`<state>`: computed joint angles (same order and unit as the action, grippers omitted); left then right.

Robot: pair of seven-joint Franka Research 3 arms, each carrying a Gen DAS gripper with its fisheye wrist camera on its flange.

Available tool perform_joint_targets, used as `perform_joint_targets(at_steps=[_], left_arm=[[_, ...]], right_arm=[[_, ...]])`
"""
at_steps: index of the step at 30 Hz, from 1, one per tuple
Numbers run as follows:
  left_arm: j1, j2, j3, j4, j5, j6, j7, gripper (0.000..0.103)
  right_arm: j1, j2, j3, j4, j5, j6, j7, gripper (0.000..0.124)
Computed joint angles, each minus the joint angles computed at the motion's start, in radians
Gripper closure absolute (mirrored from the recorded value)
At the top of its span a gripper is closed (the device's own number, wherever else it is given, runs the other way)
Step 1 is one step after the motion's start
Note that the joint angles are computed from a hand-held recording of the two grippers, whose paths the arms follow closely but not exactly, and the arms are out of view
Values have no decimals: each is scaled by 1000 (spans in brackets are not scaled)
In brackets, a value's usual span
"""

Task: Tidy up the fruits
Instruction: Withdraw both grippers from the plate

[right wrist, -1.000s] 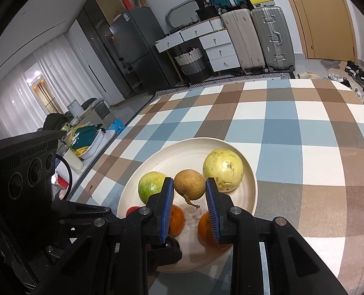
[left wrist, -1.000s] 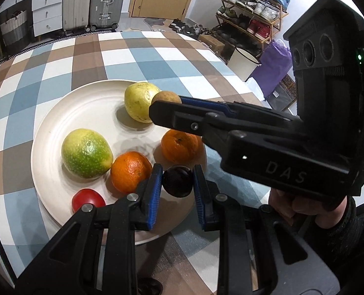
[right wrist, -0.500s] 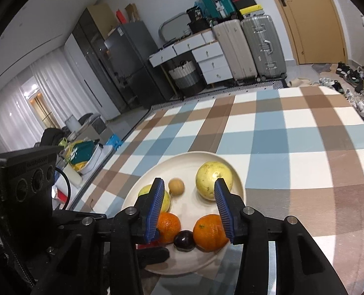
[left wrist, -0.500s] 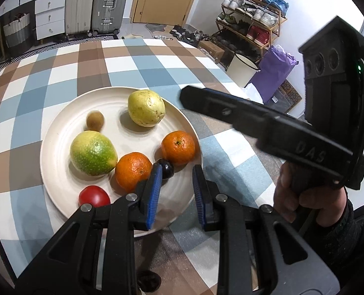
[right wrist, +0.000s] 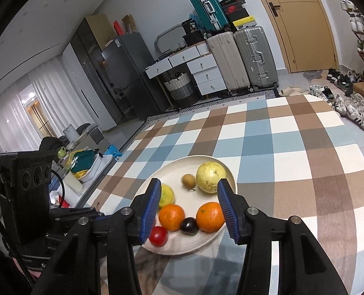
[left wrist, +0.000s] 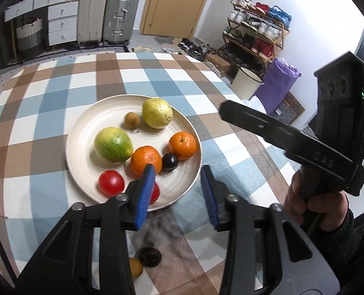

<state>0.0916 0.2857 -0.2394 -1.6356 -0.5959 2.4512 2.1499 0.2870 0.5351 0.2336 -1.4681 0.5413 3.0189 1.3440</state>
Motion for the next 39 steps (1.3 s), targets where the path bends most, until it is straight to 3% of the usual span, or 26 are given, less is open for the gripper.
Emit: perform_joint_targets(at_steps=[6,10,16,21,25,31,35,39], left_arm=[[5,-77,9,-96,-52,52,39,58],[0,-133,24,-164,-114,98,75,47],[-24,-192,56,-225,-181,122,131,46],[-44,-230,82,-272,-227,160,156,33],[-57,-257,102,-308,-246,186,157,23],[-79,-288,123,-360,-146,248,94,15],[-85,-308,139,-386,-185,264,107,3],[-88,-327,156,-409,-220,276,120,2]], right_arm=[[-28,-48,69,-81,48,77,-59,62],[-18,-77,71,-124,54,104,-70,49],[-31,-116,107,-181,66,148,-94,46],[-33,-142,121,-219,63,173,-95,40],[-3,-163,93,-246,37,179,-73,38],[54,-186,37,-281,-13,194,-14,28],[112,-204,-27,-305,-60,198,44,24],[142,-218,-57,-324,-106,193,83,23]])
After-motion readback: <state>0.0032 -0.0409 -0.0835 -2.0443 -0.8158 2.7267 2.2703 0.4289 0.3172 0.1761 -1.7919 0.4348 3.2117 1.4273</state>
